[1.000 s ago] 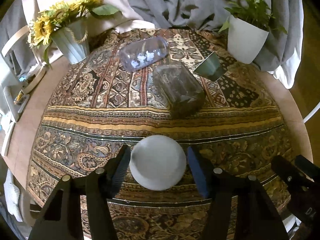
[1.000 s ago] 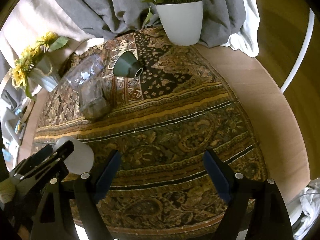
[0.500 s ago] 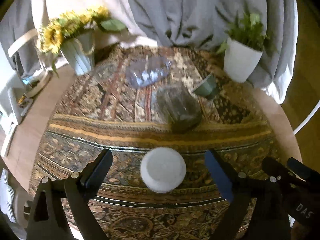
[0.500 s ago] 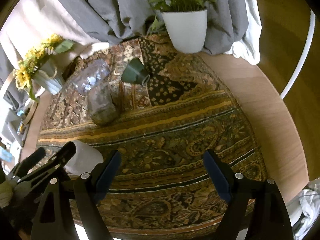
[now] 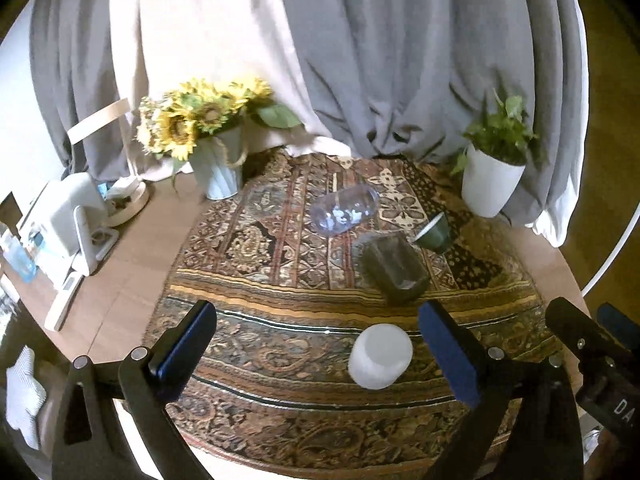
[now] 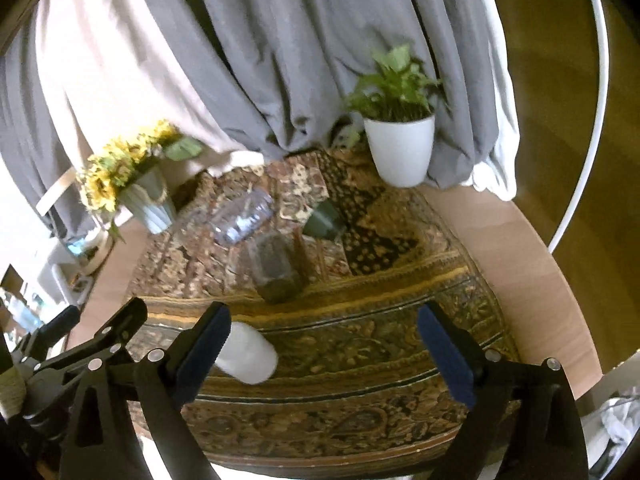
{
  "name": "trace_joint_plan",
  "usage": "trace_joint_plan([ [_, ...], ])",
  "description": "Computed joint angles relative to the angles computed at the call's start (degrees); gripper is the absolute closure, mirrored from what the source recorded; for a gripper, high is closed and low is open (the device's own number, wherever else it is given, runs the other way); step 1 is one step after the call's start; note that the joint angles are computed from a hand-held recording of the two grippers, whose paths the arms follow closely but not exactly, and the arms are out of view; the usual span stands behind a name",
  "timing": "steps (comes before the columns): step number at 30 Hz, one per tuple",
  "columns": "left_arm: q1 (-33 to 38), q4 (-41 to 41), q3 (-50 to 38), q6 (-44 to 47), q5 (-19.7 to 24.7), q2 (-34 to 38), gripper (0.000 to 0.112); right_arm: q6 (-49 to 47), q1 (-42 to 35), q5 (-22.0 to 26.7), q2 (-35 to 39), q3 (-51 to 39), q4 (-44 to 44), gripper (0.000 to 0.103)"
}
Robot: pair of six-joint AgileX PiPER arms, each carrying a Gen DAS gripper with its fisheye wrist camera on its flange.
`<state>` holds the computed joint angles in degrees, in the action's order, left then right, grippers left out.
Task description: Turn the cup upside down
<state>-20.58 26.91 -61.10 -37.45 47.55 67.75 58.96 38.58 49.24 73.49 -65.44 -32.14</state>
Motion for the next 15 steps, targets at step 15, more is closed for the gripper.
trace_joint_plan([
  [15, 10.3, -8.06, 2.14, 15.1, 0.81, -9.15, 0.009, 15.17, 18.12, 13.26, 1.65, -6.02, -13.88, 0.006],
])
